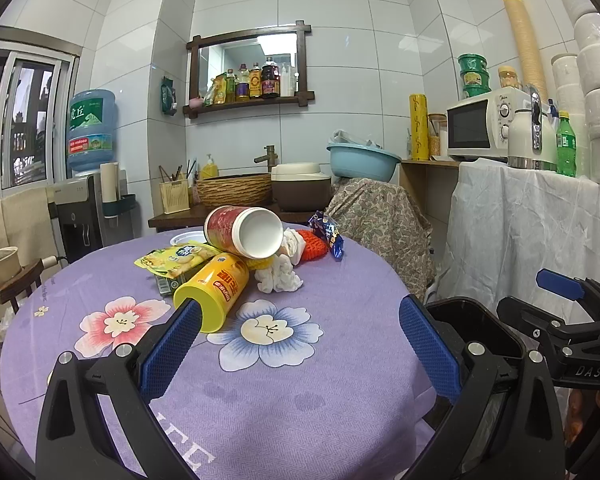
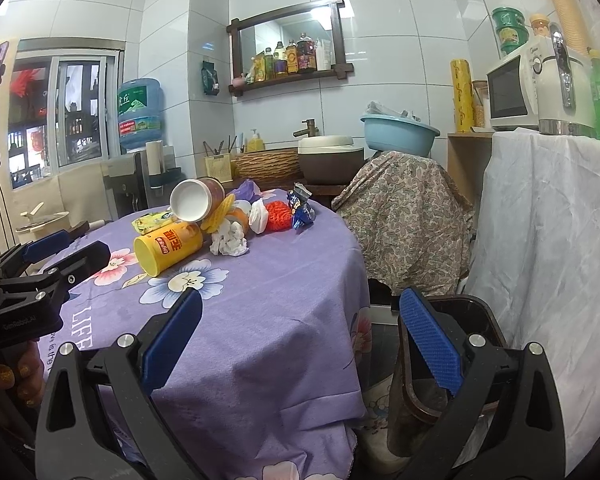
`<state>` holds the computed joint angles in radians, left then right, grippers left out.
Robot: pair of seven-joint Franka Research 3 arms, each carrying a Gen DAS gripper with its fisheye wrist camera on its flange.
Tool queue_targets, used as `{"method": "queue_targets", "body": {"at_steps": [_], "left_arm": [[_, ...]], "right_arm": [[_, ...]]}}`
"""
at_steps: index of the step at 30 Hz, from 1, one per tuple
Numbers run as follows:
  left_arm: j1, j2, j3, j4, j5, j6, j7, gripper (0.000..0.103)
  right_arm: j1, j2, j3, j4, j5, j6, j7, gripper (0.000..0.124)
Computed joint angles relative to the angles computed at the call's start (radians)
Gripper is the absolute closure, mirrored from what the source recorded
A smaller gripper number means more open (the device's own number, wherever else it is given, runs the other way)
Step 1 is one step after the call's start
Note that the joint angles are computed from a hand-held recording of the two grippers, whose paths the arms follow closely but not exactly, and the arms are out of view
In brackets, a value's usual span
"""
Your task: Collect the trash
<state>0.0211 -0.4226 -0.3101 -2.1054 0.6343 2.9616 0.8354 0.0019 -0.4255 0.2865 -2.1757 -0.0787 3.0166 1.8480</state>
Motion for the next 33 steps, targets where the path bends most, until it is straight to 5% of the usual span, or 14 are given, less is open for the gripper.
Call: {"method": "queue_targets", "body": {"at_steps": [33], "left_arm": [[-0.01,0.006,0.013,-0.017,-0.016,-0.001,0.016,0.005]], "right_arm": [[0.016,0.007,-0.011,0.002,-0.001,-0.013,0.001,0.026]]}}
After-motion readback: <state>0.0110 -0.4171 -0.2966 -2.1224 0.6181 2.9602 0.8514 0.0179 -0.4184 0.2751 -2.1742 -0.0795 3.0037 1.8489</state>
